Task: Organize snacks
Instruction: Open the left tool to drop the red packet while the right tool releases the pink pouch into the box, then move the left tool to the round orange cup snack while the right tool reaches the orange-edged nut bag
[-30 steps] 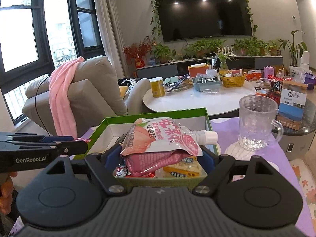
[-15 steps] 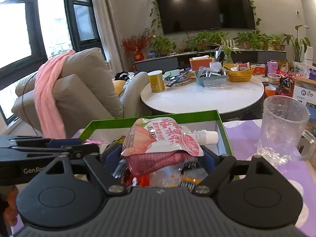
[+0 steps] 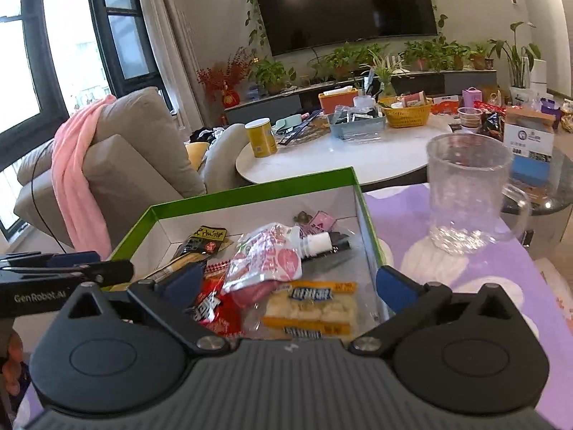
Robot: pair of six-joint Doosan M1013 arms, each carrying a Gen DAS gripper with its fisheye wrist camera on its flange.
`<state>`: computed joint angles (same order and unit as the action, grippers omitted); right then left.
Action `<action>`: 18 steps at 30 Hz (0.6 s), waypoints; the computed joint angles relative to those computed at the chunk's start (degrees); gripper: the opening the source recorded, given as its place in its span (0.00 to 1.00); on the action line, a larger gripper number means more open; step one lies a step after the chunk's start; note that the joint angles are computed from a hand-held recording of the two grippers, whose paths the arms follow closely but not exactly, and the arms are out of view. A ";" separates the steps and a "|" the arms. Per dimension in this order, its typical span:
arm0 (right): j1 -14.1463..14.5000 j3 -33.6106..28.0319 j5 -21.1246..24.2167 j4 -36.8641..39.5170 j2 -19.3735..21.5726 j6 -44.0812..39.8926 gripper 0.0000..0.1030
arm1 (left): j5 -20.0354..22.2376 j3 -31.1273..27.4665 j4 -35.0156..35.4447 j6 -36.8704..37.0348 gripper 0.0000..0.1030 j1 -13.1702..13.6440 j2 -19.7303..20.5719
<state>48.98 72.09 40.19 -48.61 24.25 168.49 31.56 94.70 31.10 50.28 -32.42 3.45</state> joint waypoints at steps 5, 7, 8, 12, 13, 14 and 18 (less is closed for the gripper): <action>1.07 1.00 1.37 0.80 -1.20 -0.73 0.59 | 1.50 1.89 1.46 -2.28 0.54 -0.75 -2.29; 1.37 1.45 1.36 0.98 -1.57 -1.36 0.59 | 1.76 2.72 1.52 -2.77 0.54 -1.01 -3.14; 1.67 1.63 1.73 1.20 -1.79 -1.80 0.59 | 1.80 3.19 1.16 -2.50 0.54 -1.12 -3.55; 2.20 2.10 2.35 2.24 -2.26 -3.53 0.59 | 2.03 4.75 -2.20 0.08 0.54 -1.40 -4.79; 2.37 2.27 2.67 2.41 -2.37 -3.80 0.59 | 2.25 4.96 -2.71 0.29 0.54 -1.50 -4.92; 2.56 2.57 2.98 2.60 -2.57 -3.96 0.59 | 2.55 5.25 -2.90 0.16 0.54 -1.68 -5.08; 3.09 3.82 3.76 3.80 -3.22 -4.42 0.59 | 3.02 6.60 -4.90 1.24 0.54 -2.09 -5.84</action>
<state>52.07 75.92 43.95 -44.82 21.03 164.07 34.58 101.30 26.20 51.52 -34.51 -2.39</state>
